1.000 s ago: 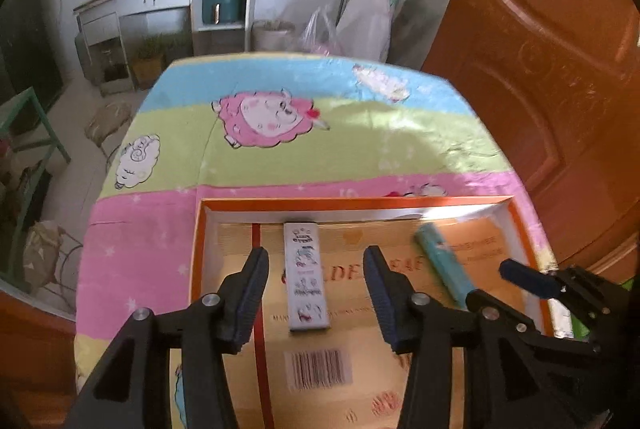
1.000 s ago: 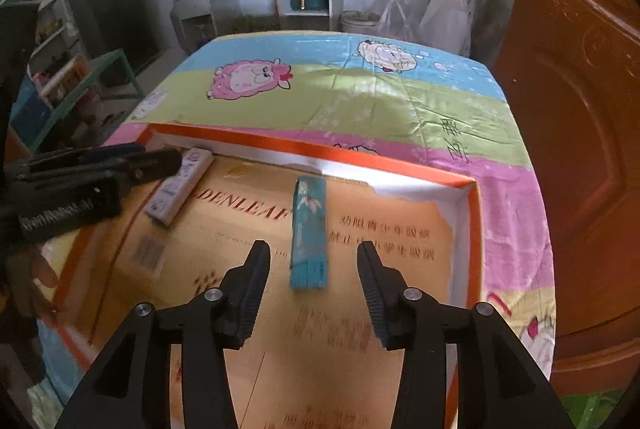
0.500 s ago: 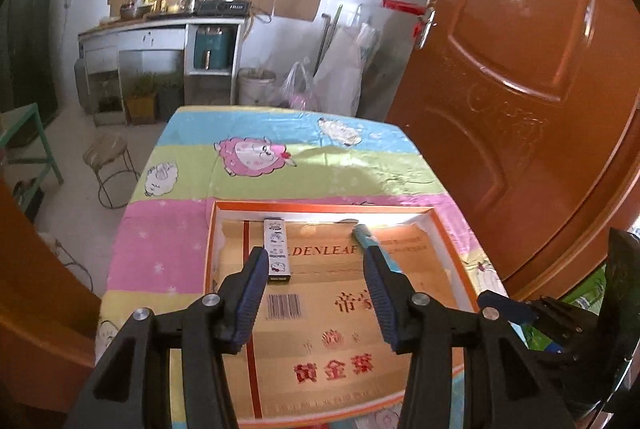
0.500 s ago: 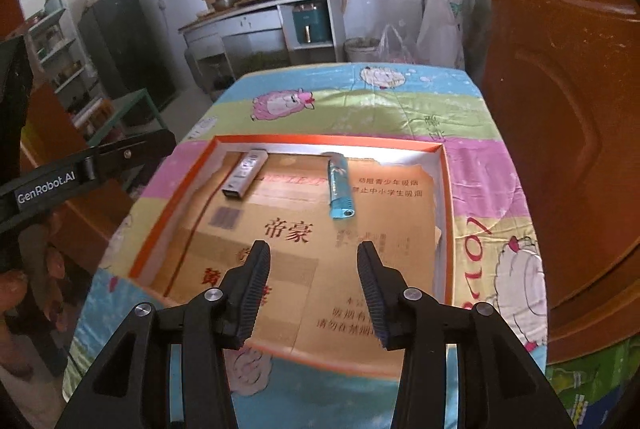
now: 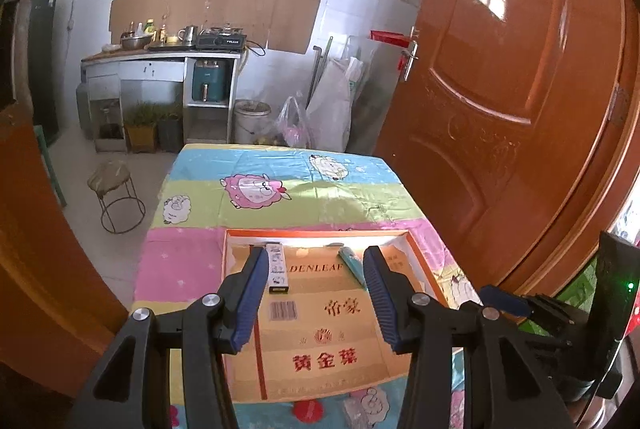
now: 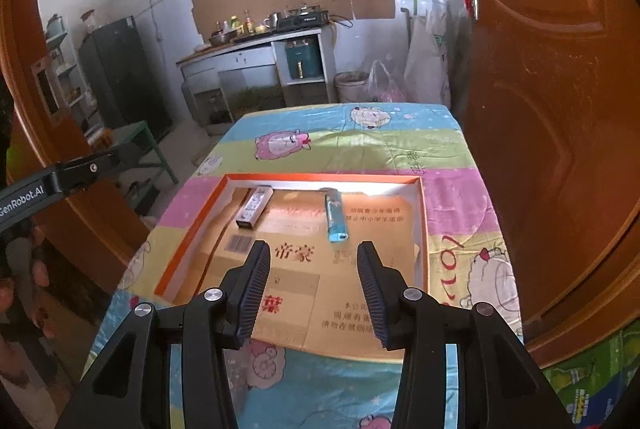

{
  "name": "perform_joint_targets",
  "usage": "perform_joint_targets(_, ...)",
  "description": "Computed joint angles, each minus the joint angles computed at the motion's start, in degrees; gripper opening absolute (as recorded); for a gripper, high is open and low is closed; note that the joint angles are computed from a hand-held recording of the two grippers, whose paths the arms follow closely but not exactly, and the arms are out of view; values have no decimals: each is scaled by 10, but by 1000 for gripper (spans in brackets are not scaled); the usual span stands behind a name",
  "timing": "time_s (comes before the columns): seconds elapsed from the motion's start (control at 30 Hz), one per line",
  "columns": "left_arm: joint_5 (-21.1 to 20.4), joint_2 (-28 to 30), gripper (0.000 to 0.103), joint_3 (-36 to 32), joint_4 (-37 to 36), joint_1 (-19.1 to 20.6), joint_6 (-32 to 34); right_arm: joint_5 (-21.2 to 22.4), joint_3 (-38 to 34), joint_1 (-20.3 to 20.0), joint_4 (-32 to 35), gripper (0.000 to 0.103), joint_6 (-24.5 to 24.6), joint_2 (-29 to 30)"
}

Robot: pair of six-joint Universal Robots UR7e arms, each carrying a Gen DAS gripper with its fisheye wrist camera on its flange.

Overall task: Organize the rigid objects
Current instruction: 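Withdraw both tools from the tray back toward the bottle caps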

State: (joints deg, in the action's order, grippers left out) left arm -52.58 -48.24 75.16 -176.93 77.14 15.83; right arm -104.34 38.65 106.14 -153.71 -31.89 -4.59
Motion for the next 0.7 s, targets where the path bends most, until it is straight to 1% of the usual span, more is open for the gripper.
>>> perform_joint_targets(0.13,15,-18,49,46,-21,-7,16,0,81,-4,-32,47,-6,-38)
perform_joint_targets(0.3,25,-47,49,126,-64,-13,20,15,190,-15,-72,47,7,-89)
perform_joint_targets(0.43,44,-71,49,201,-115,-25,28,22,276,-20,-120,47,6,-124)
perform_joint_targets(0.57,71,-83,49,271,-191,-36,45,26,353,-20,-170,47,-7,-152)
perform_joint_targets(0.7,69,-91,49,326,-233,-40,43,42,418,-23,-214,47,-16,-177)
